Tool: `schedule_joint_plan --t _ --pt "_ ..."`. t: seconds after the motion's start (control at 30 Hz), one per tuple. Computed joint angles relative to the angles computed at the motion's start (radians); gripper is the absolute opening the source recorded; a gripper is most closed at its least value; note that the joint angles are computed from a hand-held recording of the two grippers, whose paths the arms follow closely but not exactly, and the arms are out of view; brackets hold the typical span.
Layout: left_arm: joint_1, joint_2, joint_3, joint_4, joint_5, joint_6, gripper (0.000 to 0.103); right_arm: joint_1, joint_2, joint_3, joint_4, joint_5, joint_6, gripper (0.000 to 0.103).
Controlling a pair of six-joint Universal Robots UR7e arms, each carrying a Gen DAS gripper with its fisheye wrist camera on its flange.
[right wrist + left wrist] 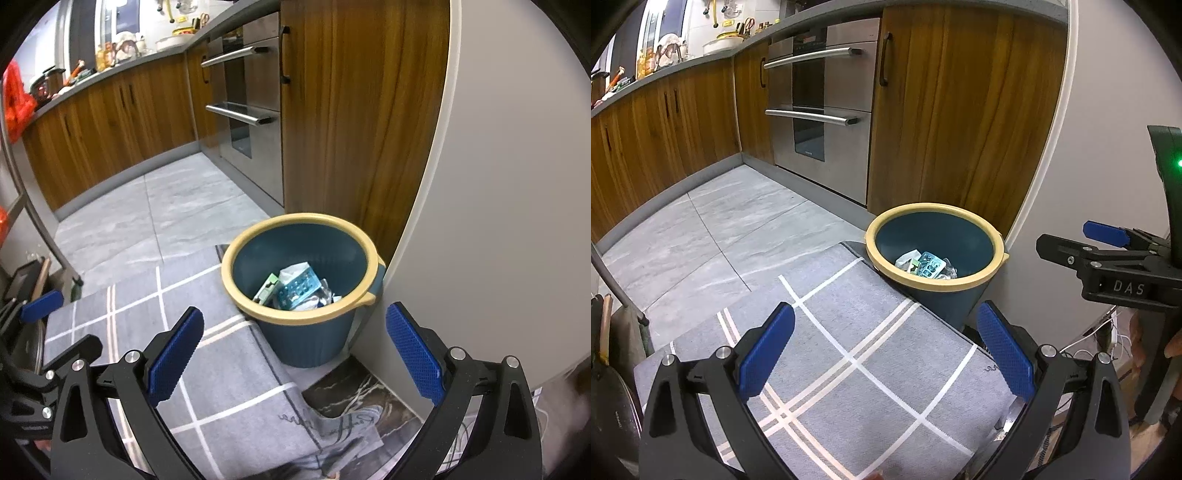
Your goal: Collect trash
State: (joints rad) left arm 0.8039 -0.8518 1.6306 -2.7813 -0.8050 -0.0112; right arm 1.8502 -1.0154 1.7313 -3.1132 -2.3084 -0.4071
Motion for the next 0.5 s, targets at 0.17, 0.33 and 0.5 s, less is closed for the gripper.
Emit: schedule_joint_plan --t 0.17,0.33,0.5 --pt "0.003 -0.002 -0.001 0.004 -0.003 -0.007 0.097 0.001 0.002 0.001 -0.002 -0.001 -0.002 0.098" --pt "0.004 -0.003 -0.003 0.011 -0.008 -0.011 0.097 0.002 0.004 0.0 0.0 -0.005 0.003 0.098" --pt "0.005 -0.001 -0.005 0.014 -0.01 -0.012 0.097 0.001 0.004 -0.001 -0.001 -0.003 -0.002 0.098"
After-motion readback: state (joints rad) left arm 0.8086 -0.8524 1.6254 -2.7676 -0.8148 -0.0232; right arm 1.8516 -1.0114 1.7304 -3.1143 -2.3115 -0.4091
